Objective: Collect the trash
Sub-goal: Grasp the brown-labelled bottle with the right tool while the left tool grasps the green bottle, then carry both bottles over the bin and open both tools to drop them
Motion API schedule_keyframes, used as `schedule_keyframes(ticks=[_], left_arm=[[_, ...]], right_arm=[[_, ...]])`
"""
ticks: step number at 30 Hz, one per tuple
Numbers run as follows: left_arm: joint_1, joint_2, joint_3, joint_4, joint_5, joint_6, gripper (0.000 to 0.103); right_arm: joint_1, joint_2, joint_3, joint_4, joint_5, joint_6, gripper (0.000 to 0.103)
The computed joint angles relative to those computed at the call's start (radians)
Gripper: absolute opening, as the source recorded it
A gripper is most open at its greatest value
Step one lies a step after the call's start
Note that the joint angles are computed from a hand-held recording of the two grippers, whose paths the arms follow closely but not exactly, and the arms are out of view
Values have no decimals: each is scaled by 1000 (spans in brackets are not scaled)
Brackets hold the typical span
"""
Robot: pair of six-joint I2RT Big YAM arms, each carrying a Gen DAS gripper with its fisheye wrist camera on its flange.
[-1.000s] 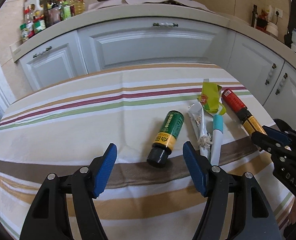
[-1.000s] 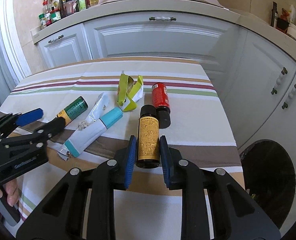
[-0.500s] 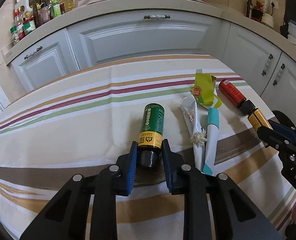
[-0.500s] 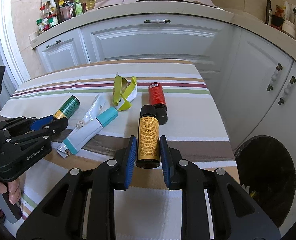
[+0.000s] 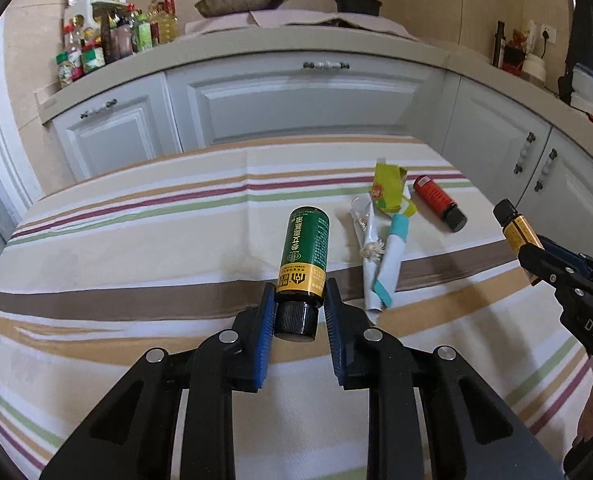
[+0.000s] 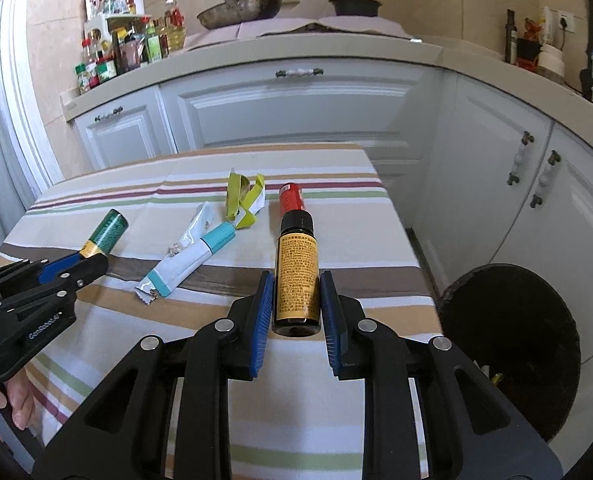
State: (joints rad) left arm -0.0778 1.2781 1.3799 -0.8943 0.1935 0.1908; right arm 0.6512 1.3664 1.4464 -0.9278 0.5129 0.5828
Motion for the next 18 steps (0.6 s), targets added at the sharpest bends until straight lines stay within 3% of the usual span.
schedule_keyframes(ticks=[7, 18], left_arm=[[-7, -65, -25, 17, 23, -27, 25], [-93, -126, -51, 43, 30, -41, 25]], right_arm=[[27, -68, -35, -16, 80, 23, 23], [44, -186, -105, -83, 191, 108, 23]])
